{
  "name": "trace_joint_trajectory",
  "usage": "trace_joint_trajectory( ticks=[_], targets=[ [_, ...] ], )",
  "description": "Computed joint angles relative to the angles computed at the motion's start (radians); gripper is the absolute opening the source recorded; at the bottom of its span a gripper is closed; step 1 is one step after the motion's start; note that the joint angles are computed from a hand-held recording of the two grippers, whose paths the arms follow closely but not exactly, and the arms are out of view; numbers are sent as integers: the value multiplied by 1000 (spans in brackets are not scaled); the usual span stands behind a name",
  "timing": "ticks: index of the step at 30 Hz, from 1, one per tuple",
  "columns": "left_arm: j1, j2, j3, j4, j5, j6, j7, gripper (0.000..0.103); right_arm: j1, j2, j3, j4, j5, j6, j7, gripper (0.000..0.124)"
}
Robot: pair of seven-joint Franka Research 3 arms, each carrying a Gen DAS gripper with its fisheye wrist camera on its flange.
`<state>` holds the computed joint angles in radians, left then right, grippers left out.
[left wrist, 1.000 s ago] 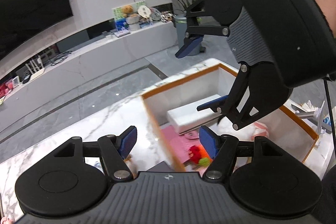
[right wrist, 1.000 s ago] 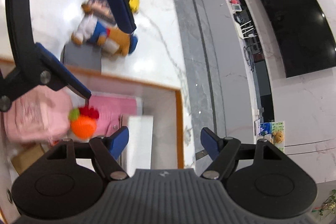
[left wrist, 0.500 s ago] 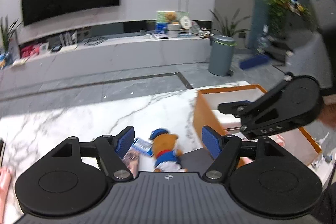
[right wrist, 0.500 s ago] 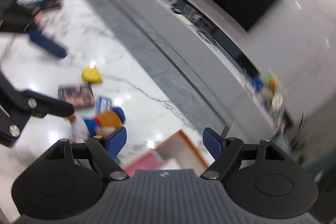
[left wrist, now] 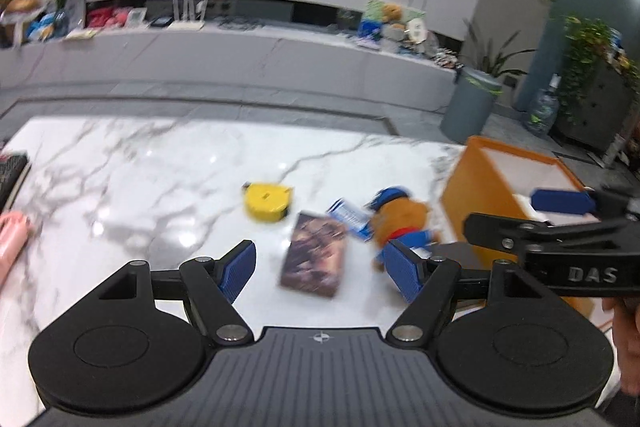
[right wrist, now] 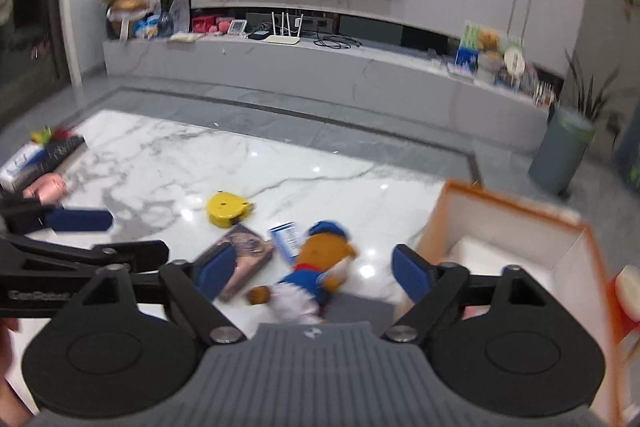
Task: Organize objects
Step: 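Withdraw both open tools from the orange box back over the table, then move the left tool to the picture card box while the right tool approaches the Donald Duck plush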
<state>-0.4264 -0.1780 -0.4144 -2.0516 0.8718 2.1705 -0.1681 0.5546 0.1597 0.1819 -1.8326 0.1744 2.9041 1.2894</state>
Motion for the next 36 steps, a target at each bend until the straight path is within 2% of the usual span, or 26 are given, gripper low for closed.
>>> trace_joint_trajectory(
  ticks=[6, 10, 16, 20, 24, 26, 30, 36],
  targets=[
    [27, -29, 20, -78, -24, 56, -75, 85, 95, 67, -77, -8, -181, 67, 245, 90],
    [41, 3, 26, -79, -19, 72, -74, 85, 168, 121, -164, 28, -311, 87, 401, 90],
    [55, 57, 44, -74, 55, 159, -93, 83, 214, 181, -248, 65, -412, 121, 532, 90],
    [52, 99, 63, -48, 65, 170, -52, 83, 194, 210, -232, 85, -379, 159, 528, 89],
    [56, 118, 84, -51, 60, 214, -34, 83, 264, 242, -315, 120, -401, 172, 579, 90],
    [56, 130, 91, -47, 55, 234, -7, 83, 262, 262, -313, 149, -384, 158, 587, 90],
    [51, 162, 98, -25, 61, 252, 29, 84, 180, 304, -207, 224, -288, 83, 544, 90],
    [33, 211, 112, 25, 51, 228, 81, 84, 226, 372, -253, 319, -304, 51, 584, 90]
  ],
)
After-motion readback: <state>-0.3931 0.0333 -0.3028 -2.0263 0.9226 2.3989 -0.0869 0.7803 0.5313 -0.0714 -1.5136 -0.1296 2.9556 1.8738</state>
